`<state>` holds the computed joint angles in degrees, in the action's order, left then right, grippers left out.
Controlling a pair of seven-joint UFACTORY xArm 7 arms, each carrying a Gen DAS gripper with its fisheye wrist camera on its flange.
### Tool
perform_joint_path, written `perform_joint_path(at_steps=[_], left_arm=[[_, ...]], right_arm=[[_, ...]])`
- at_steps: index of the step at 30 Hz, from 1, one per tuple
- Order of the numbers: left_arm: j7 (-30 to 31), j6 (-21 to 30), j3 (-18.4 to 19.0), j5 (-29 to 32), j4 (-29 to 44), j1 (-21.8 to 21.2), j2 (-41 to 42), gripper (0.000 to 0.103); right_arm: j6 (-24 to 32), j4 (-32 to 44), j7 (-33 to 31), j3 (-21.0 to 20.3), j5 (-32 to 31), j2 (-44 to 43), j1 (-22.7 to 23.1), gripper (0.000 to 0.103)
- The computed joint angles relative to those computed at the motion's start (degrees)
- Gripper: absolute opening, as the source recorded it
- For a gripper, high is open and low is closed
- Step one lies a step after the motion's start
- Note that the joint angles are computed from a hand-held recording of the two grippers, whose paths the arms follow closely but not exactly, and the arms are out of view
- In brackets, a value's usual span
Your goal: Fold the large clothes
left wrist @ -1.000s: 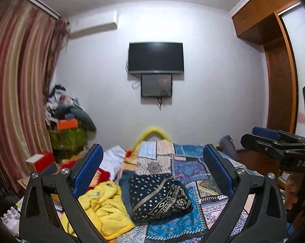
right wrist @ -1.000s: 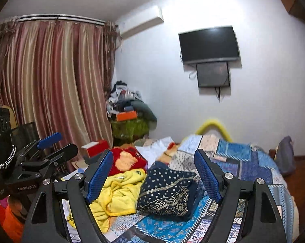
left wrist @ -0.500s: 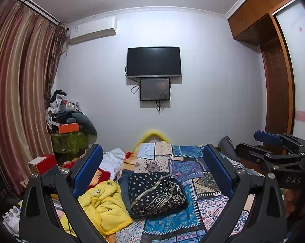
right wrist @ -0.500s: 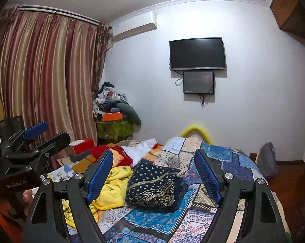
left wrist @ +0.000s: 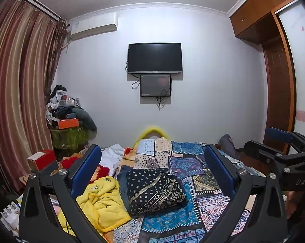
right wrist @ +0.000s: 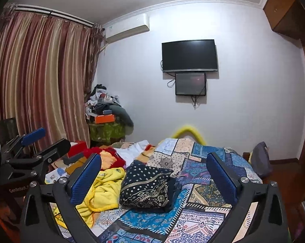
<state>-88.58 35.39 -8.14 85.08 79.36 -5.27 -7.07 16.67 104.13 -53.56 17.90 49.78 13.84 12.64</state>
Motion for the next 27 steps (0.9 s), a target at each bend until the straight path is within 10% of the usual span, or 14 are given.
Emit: perform_joint_path(at_steps=[27], left_arm=[[1.3, -2.8, 1.1, -3.5, 0.2, 0.3, 1.1, 0.103]], right_arm=[[0.8, -0.3, 1.3, -0.1, 0.1, 0.0, -1.3, 0.103]])
